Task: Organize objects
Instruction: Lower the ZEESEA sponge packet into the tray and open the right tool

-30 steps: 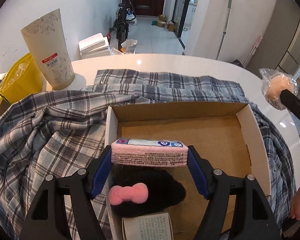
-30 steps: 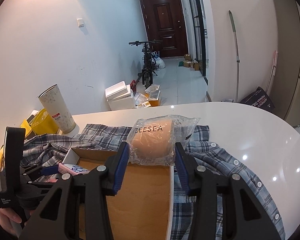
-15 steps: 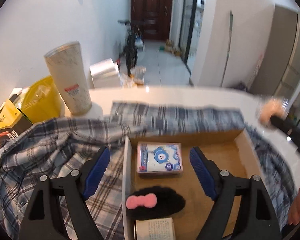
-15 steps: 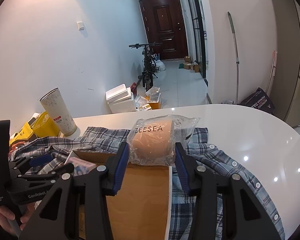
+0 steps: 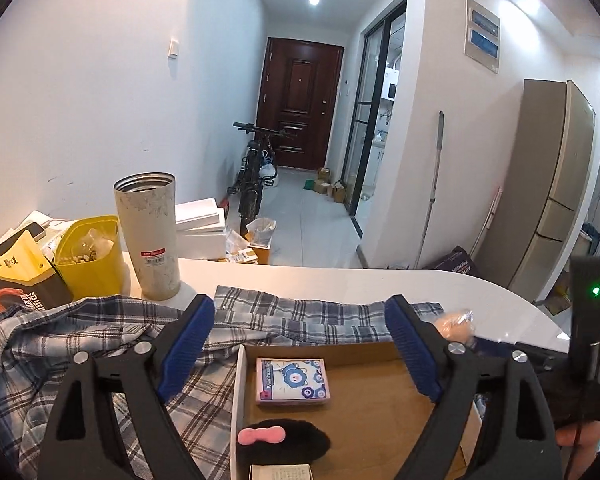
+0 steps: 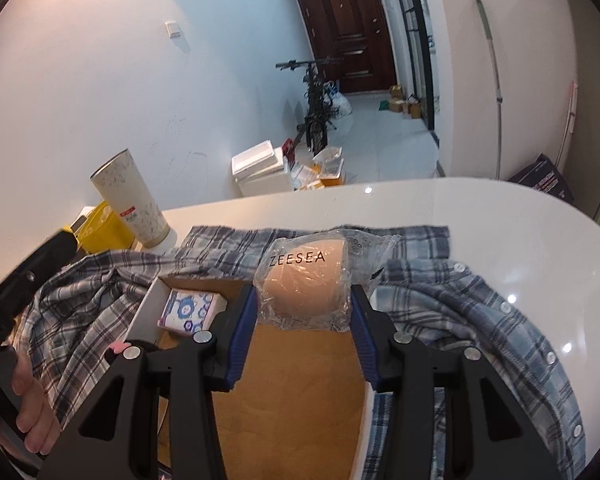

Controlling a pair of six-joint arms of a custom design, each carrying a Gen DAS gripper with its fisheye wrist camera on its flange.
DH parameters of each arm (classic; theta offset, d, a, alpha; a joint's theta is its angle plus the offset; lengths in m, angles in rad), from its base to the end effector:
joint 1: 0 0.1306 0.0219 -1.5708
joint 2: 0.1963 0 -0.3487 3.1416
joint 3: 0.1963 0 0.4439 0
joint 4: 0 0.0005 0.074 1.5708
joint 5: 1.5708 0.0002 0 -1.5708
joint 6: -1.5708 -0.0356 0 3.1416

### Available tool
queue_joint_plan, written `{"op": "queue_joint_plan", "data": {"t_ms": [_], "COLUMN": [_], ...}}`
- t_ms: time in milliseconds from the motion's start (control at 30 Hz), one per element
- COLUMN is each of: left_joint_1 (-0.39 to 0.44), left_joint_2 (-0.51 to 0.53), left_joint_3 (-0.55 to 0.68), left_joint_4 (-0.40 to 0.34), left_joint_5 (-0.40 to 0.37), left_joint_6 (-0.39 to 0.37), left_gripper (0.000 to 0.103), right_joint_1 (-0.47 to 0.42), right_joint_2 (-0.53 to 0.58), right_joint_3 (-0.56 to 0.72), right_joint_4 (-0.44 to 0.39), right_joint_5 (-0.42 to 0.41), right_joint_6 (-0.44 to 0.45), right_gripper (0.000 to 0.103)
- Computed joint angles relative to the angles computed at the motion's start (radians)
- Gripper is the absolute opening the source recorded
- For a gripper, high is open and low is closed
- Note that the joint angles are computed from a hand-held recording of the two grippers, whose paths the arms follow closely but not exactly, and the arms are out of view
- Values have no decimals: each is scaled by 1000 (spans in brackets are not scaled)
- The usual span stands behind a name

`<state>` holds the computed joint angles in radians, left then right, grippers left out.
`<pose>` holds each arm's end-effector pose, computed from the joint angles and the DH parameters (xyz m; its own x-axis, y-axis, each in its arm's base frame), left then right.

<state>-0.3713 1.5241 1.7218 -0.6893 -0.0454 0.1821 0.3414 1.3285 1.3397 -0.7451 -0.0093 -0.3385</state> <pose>0.5648 -0.2187 0.5107 -0.4915 -0.0028 -0.8709 0.2402 0.9608 -0.1386 0.5004 0.1776 0.4103 -0.7086 0.1006 -0.6984 -0.1123 0.9611 0.2525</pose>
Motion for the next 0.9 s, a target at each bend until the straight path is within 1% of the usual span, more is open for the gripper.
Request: {"op": "queue_joint_plan", "data": {"t_ms": [67, 167, 267, 300, 367, 467, 567, 700, 800, 900], "left_joint_1": [-8, -15, -15, -18, -24, -34, -35, -34, -31, -21], "left_joint_2": [30, 19, 16, 15, 9, -10, -27, -32, -21, -14], "left_joint_3": [40, 11, 6, 5, -3, -28, -44, -47, -33, -23], "left_joint_4": [-55, -21, -24, -23, -11, 29, 55, 61, 41, 24], "left_joint_5": [-52, -83, -50, -52, -75, -118, -122, -128, -141, -118], "left_joint_6": [-30, -49, -57, -60, -69, -84, -85, -78, -62, -36], "left_gripper": [102, 102, 102, 102, 102, 102, 102, 102, 102, 102], "right_joint_1": [-2, -1, 1, 2, 5, 9, 15, 15, 13, 16], "right_joint_2": [15, 35, 47, 49, 55, 58, 65, 75, 84, 93], "right_joint_3": [6, 14, 17, 17, 20, 22, 26, 32, 37, 42], "right_joint_4": [-9, -28, -37, -39, -44, -49, -52, -59, -78, -86], "right_joint_5": [-27, -25, -18, -11, 4, 17, 39, 40, 35, 37], "right_joint_6": [-4, 7, 16, 18, 20, 21, 34, 34, 28, 32], "right_gripper": [45, 45, 45, 46, 47, 48, 48, 49, 50, 51]}}
